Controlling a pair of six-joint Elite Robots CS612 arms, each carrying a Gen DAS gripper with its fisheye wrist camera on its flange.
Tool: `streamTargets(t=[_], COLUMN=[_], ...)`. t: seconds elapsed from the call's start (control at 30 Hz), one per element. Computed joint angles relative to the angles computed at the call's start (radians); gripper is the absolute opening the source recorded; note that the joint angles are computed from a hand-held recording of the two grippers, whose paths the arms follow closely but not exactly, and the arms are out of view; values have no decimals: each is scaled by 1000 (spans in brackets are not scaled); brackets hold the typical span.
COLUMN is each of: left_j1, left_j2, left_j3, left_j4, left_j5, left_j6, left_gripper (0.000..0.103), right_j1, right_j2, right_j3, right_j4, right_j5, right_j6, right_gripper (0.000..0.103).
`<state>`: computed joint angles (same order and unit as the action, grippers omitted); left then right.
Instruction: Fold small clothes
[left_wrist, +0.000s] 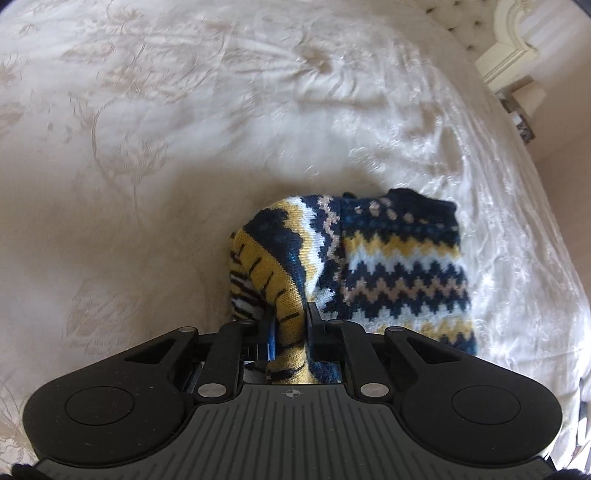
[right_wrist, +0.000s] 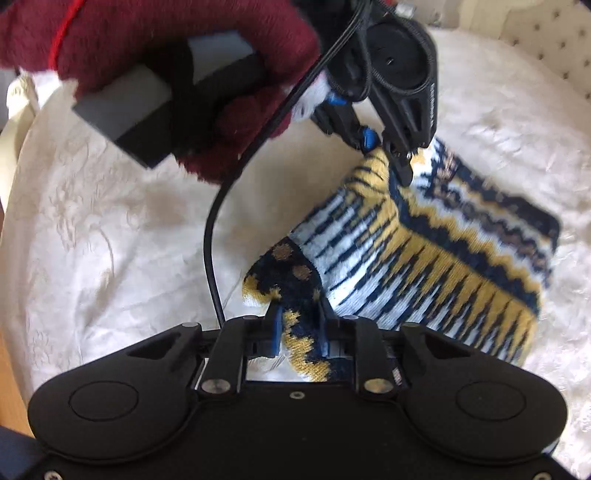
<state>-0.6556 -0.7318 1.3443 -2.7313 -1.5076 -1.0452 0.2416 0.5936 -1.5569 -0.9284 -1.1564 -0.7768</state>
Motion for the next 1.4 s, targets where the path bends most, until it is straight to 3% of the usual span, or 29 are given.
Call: streamTargets(t=[0.17,0.33,0.5,0.6,0.73,0.8,0.97,1.07,1.2,1.4], left_j1=[0,-28,-54,-63,-72,-74,-76,-69,-61,-44], left_j2=[-6,-50,-87,-96,-97,-93,-77,-59,-31,43], left_j3=[31,84,140,160,180,183,174,171,159,98], left_j4=[-72,-116,-145,-139,-148,-161,-145,-171,-242,-348], left_j5=[4,103,139,112,66,49,4,-41,-89,-182], left_j6=[-44,55,35,5,-34,-50,-56,-96,-93,-146], left_gripper=[30,40,48,51,54,58,65,65,69,73], right_j1=[-31,-90,-119,-123,-108,-107,-133,-156,-174,-185], right_j2=[-22,-39,-66,-78,-97,-107,-107,-105,-94,-79], right_j3=[21,32,124,211,307,330,330,340,342,366], right_j4=[28,-10,-76,-123,-231,-266,-312,-256,-178,-115], right_j5=[78,190,241,236,97,72,130,184,248,375], right_j6=[101,250,346,392,442,464,576,617,620,687], right_gripper=[59,64,70,70,68,68,73,78,78,81])
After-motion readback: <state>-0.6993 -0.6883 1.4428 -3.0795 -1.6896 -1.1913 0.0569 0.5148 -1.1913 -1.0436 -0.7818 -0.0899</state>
